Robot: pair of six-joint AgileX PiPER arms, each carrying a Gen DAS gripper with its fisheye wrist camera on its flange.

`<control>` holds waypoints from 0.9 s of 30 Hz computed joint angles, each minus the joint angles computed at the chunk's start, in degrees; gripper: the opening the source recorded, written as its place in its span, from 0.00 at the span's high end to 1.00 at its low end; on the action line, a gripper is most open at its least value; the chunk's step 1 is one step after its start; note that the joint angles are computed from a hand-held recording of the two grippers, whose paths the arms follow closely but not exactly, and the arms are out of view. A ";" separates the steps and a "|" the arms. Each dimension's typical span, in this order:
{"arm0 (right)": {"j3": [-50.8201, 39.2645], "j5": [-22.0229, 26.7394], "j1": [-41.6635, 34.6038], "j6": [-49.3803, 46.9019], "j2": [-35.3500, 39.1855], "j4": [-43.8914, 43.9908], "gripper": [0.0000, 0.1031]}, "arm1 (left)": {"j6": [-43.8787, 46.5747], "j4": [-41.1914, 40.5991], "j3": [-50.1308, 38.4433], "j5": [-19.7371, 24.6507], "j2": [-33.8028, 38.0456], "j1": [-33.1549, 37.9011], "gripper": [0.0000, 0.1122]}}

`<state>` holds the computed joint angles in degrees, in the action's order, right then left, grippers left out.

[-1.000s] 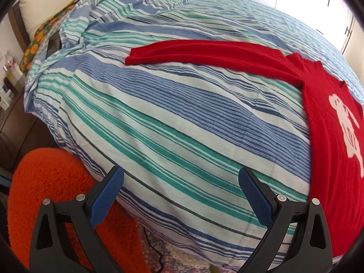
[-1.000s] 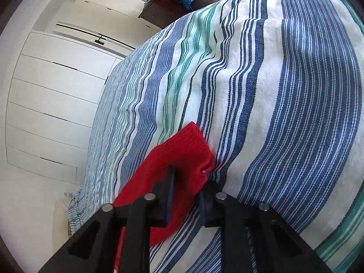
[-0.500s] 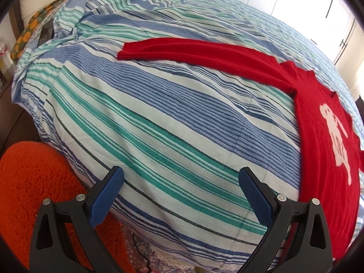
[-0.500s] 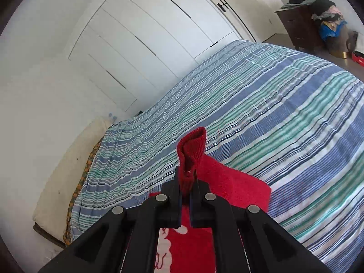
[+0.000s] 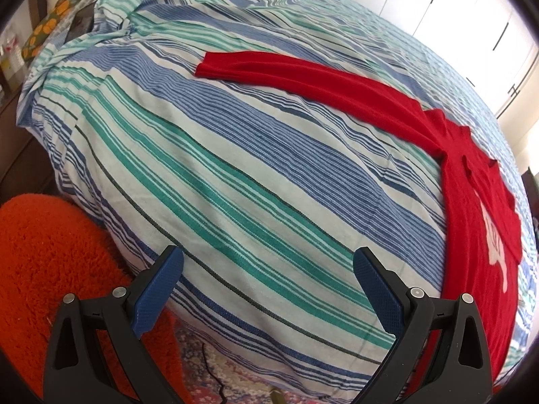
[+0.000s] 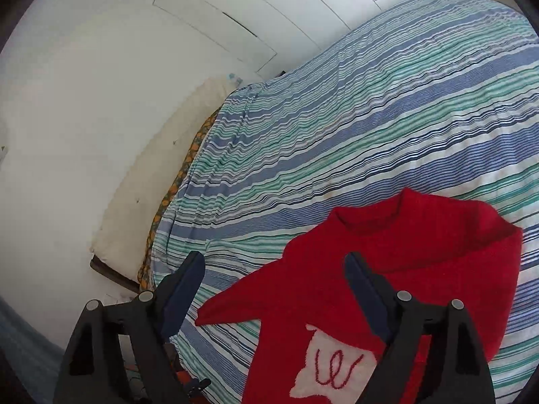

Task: Fold small clothes
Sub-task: 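Fold the held sleeve across the sweater body and open the right gripper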

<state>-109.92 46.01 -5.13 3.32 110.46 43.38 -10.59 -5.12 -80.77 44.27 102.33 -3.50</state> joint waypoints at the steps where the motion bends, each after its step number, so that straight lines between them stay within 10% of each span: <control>1: 3.22 -0.83 -1.53 -0.19 -1.36 -0.04 0.22 | -0.32 0.41 -0.18 0.13 0.21 -0.17 0.10; 6: 15.90 1.37 -10.23 -8.50 -1.23 12.56 0.38 | -2.43 3.08 -1.12 0.63 1.15 -1.53 0.10; 9: 24.07 -1.34 -11.07 -0.70 -0.10 3.84 0.51 | -3.18 4.44 -1.00 0.61 1.20 -2.12 0.10; 11: 27.80 -3.29 -11.51 0.92 -0.22 0.13 0.92 | -3.06 4.94 -0.56 0.41 0.94 -2.31 0.10; 20: 27.72 -4.42 -8.31 -3.08 -5.50 -2.59 0.72 | -3.96 6.51 -1.56 1.29 2.07 -3.09 0.10; 27: 33.93 -9.45 -5.22 7.71 -9.56 -15.83 0.84 | -1.93 5.17 -1.30 1.46 1.93 -2.73 0.10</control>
<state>-75.99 36.56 -10.35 11.03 100.90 27.54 -12.52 0.04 -82.07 45.73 104.26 -6.22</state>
